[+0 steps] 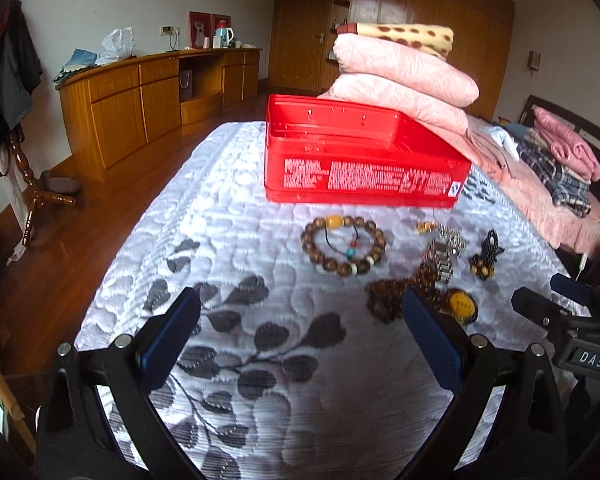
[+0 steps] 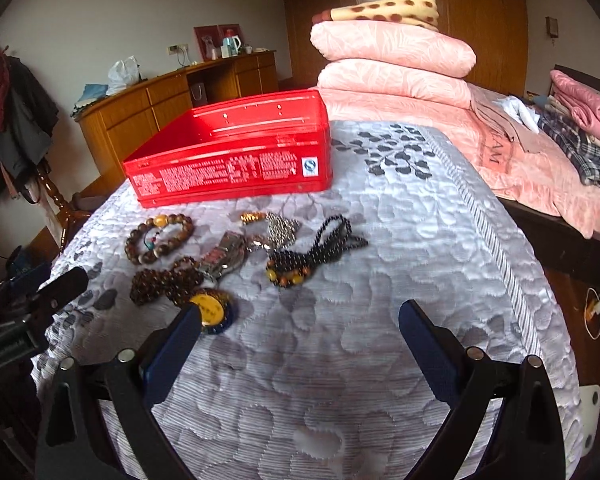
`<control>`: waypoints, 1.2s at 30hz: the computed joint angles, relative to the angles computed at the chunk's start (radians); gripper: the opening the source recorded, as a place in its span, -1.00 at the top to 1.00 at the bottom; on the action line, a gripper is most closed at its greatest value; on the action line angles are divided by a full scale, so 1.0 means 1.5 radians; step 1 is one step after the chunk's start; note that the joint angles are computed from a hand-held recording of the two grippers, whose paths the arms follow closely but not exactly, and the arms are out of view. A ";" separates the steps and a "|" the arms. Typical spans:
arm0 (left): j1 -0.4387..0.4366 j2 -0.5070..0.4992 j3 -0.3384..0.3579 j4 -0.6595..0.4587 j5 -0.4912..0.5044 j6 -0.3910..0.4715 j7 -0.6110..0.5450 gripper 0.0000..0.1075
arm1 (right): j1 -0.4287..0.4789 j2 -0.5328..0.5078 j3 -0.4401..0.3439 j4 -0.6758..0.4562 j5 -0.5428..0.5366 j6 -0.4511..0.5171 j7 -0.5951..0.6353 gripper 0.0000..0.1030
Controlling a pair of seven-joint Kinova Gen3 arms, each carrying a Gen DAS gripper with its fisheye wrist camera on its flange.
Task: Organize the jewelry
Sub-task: 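Withdraw both grippers from the box back over the jewelry, then grasp the brown bead strand with the left gripper while the right gripper grasps the black bead necklace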
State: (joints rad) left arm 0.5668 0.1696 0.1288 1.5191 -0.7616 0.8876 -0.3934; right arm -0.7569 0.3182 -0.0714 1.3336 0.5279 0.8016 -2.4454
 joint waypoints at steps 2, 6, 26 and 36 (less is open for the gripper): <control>0.000 0.004 0.001 -0.002 0.005 0.001 -0.003 -0.82 | 0.007 0.001 -0.001 -0.001 -0.010 -0.005 0.000 -0.88; 0.002 0.014 -0.002 -0.015 0.007 0.001 -0.012 -0.82 | 0.017 0.016 0.002 -0.025 -0.027 0.006 0.008 -0.88; -0.014 0.056 -0.027 -0.079 0.106 -0.002 -0.112 -0.82 | 0.049 0.135 0.027 -0.221 -0.149 0.136 0.099 -0.87; -0.018 0.056 -0.037 -0.081 0.139 -0.009 -0.136 -0.82 | 0.039 0.136 0.043 -0.221 -0.135 0.134 0.101 0.05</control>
State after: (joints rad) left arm 0.5400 0.2532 0.0737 1.3979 -0.5533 0.8741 -0.5979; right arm -0.6984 0.5215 -0.0065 1.0021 0.3254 1.0021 -2.2936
